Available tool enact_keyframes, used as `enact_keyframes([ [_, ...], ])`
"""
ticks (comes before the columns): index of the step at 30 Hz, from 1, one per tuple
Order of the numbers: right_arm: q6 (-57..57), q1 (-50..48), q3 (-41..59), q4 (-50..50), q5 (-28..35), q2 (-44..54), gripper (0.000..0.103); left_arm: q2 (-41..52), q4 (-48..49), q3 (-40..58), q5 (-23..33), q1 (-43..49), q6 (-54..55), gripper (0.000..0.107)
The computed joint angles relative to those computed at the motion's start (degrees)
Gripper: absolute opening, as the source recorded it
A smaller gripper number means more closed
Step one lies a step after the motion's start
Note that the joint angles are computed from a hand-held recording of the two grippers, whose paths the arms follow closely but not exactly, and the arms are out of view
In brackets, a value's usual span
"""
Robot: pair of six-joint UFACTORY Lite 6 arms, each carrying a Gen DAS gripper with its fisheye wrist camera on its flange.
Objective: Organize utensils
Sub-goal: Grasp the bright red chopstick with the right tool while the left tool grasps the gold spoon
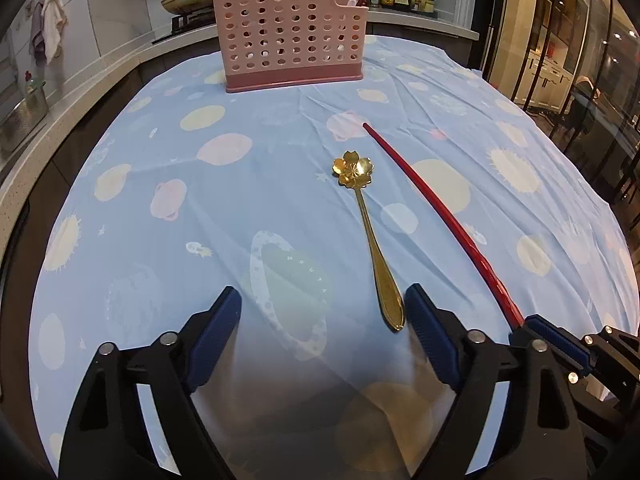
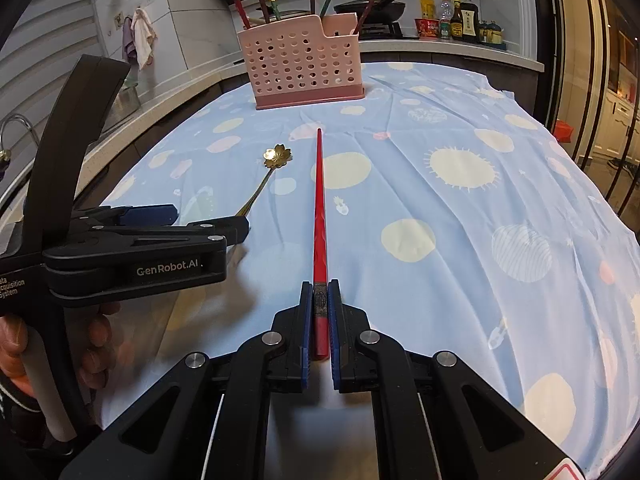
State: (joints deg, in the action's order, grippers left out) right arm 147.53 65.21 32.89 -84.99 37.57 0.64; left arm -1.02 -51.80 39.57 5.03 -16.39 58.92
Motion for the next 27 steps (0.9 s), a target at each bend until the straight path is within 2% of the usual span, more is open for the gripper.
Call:
enact_keyframes([
  [3,0.23,0.03,-0.04,-0.18,-0.05,-0.01,0.007,-0.08,-1.38,0.32,0.47,0.18,1.93,0.056],
  [6,0.89,-0.04,-0.33,-0.82,-0.28,-0.16,0.007,-0.65,-3.23,0.16,1.57,0.65,4.2,0.046],
  [11,0.86,0.03,-0.31,-0.73,-0.24,-0.17,0.007,-1.21,-6.19,0.26,5.05,2.11,7.8,0.015],
  [18,1.54,0.1,-0.84,-1.19,-0.03,-0.76,0.007,-1.04,-6.36,1.46,11.06,5.11,7.56,0.012],
  [27,-0.46,1.73,-3.37,1.51,2.88,-6.39,0.007,-4.57,-3.33,0.59,13.57,6.43,4.6,0.011],
])
